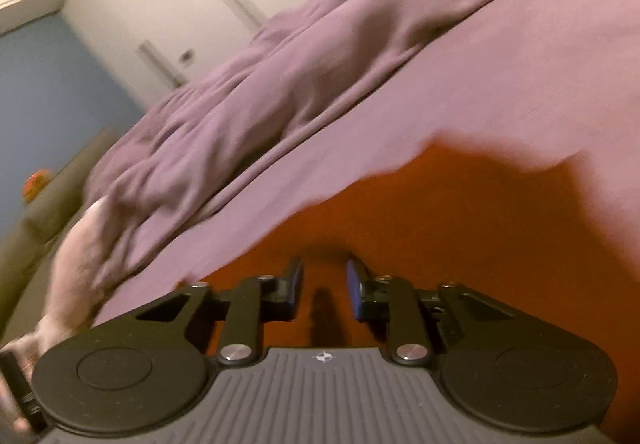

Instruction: Fold small clothes

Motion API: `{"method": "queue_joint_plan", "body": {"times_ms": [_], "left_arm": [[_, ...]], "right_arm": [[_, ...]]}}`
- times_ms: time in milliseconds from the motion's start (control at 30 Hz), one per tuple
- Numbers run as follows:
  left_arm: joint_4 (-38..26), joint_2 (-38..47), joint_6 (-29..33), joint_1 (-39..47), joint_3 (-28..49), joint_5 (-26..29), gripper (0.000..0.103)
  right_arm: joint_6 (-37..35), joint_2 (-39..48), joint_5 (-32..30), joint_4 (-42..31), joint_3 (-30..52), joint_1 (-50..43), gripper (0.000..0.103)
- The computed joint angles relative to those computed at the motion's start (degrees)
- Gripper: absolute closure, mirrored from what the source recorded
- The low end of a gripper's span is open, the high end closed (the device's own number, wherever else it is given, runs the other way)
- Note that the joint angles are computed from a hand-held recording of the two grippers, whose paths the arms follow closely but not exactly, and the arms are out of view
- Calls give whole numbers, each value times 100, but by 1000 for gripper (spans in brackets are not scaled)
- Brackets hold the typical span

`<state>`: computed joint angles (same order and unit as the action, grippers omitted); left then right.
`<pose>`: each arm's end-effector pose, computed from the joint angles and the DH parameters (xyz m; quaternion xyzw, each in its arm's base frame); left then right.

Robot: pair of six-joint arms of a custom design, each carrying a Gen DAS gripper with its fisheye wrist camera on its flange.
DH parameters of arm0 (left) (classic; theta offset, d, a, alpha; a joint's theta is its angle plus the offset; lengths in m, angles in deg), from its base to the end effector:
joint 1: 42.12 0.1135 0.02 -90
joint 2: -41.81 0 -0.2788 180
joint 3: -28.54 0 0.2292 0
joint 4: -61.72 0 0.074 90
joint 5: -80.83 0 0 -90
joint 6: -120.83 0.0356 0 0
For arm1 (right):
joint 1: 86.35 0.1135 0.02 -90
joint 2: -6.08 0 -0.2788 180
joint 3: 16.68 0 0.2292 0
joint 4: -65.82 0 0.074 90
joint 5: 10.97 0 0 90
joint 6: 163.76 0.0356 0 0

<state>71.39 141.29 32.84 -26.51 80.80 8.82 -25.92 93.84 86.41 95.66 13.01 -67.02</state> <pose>0.2987 0.0720 0.1545 -0.0363 0.8880 -0.0718 0.4528 0.2154 0.0707 0.1459 0.2429 0.8219 0.2374 0.4573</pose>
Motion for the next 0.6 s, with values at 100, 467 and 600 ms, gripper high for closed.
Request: {"method": "queue_joint_plan", "body": {"times_ms": [100, 467, 600], "left_arm": [[-88, -155, 318, 157, -8, -69, 26], [-2835, -1960, 1958, 2387, -475, 2244, 8], [-2955, -2042, 1964, 2511, -864, 2226, 9]], "right_arm": [[88, -471, -147, -228, -258, -629, 88], [642, -3751, 2359, -3381, -290, 3057, 48], [1959, -3419, 2617, -2910, -730, 3808, 56]]}}
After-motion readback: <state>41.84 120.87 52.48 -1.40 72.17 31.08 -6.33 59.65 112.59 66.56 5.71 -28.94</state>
